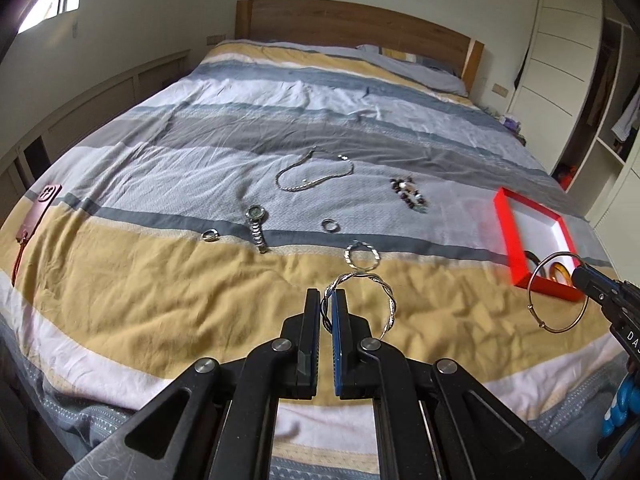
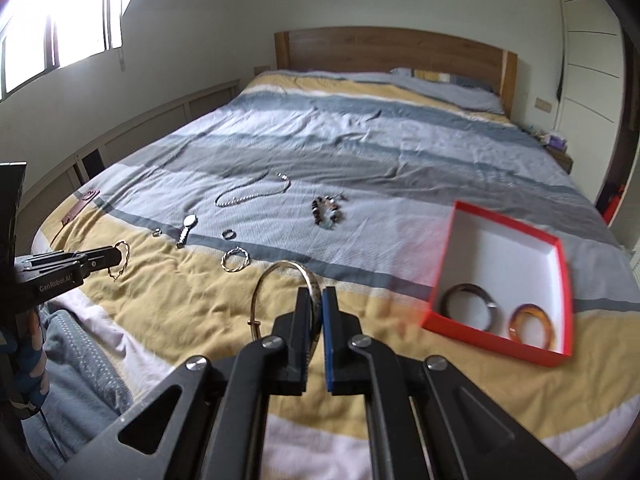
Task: Organize jewelry
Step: 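Carry both silver bracelets into the red box and open both tools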
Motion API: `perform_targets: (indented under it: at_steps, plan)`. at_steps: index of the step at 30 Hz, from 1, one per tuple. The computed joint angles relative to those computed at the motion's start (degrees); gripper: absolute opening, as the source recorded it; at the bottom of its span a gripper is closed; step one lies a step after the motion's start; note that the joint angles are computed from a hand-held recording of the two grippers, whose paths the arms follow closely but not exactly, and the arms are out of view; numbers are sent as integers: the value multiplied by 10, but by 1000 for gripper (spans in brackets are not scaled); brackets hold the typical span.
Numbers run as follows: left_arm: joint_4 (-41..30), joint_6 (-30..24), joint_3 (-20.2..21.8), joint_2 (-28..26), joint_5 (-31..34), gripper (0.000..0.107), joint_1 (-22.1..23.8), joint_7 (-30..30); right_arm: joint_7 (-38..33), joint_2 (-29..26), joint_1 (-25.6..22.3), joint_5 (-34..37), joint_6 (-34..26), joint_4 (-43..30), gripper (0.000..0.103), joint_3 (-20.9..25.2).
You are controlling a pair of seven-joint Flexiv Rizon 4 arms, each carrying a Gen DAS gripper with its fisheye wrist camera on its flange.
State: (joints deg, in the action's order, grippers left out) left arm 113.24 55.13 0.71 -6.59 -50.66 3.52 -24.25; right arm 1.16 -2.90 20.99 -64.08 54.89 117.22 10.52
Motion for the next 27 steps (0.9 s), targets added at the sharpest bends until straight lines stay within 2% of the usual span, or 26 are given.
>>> perform_targets:
  at_steps: [6,14,21,27]
  plan:
    - [20,-18,-1,35,-11,5,-21,23,34,68,-12,3,-41,51,5,22]
    - [4,-43,-24,34,13,5,-71,13,39,152,-70,27,-54,120,5,30]
    - [-61,-44,-71,-25,49,5,-125,-27,17,160,-143,14,5,146,5,0]
    - [-156,-17,-111,-123,120,5,-168,-94,3,110,-211,-23,92,143,5,-48]
